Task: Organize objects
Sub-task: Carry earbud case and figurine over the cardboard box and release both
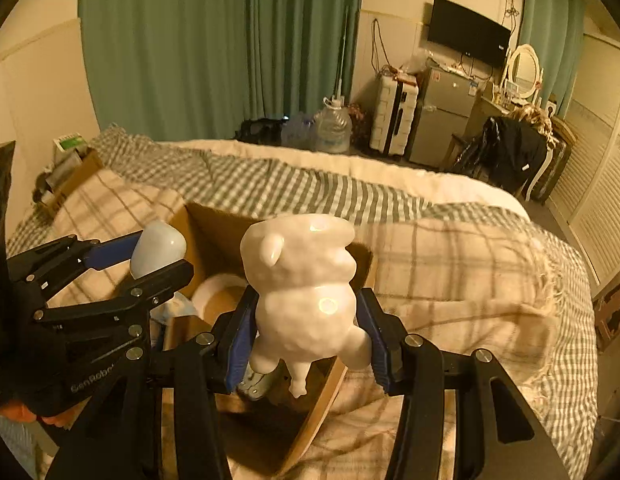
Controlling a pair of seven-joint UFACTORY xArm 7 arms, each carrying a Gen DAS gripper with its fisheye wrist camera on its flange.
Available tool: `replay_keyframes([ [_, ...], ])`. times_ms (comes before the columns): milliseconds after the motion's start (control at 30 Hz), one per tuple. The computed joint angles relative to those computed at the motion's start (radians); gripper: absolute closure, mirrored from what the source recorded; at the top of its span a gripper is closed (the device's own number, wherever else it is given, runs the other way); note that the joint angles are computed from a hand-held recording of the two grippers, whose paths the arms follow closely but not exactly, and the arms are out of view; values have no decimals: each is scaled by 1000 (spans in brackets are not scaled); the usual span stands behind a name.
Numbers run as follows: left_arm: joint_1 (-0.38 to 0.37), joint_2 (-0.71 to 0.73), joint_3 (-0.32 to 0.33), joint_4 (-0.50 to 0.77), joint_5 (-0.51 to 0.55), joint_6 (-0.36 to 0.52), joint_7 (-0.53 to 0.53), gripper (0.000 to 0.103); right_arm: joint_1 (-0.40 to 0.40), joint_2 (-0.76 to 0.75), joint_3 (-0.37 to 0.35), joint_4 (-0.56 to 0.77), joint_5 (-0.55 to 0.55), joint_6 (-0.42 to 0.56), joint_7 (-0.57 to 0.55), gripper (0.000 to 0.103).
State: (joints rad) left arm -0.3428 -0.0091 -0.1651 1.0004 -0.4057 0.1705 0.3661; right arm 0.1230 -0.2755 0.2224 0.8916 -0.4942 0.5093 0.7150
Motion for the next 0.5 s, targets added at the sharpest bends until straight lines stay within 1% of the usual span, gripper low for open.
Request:
replay_keyframes([
  [100, 0, 33, -10, 12, -101, -13, 86, 53, -13, 17, -2, -12, -22, -29, 23, 55],
  [167, 8, 44, -19, 15, -148, -9, 119, 52, -18, 15, 5, -17, -41, -42, 50, 54],
  [233, 16, 39, -27, 1, -194, -6, 159, 50, -24, 12, 13, -17, -60, -48, 80, 53],
  [267, 16, 31, -29, -7, -207, -9, 172, 43, -32, 1, 22, -23, -82, -48, 111, 45],
  [300, 14, 20, -28, -19, -203, -20, 165, 25, -36, -2, 24, -17, -90, -43, 121, 39],
  [333, 12, 4, -23, -36, -191, -35, 149, 15, -41, -11, 32, -14, -104, -32, 143, 31],
  [367, 12, -17, -19, -56, -143, -53, 92, 2, -42, -28, 34, -17, -109, -21, 158, 30],
  [400, 6, -33, -14, -65, -127, -65, 68, 2, -40, -49, 34, -21, -106, -9, 162, 30],
  [433, -6, -65, -2, -76, -153, -62, 87, 2, -40, -64, 36, -21, -103, 3, 163, 30],
  [467, -13, -86, 9, -82, -145, -50, 81, 2, -42, -99, 43, -29, -104, 25, 175, 29],
  [500, -13, -110, 15, -90, -113, -35, 52, 2, -45, -116, 50, -26, -101, 43, 179, 29],
])
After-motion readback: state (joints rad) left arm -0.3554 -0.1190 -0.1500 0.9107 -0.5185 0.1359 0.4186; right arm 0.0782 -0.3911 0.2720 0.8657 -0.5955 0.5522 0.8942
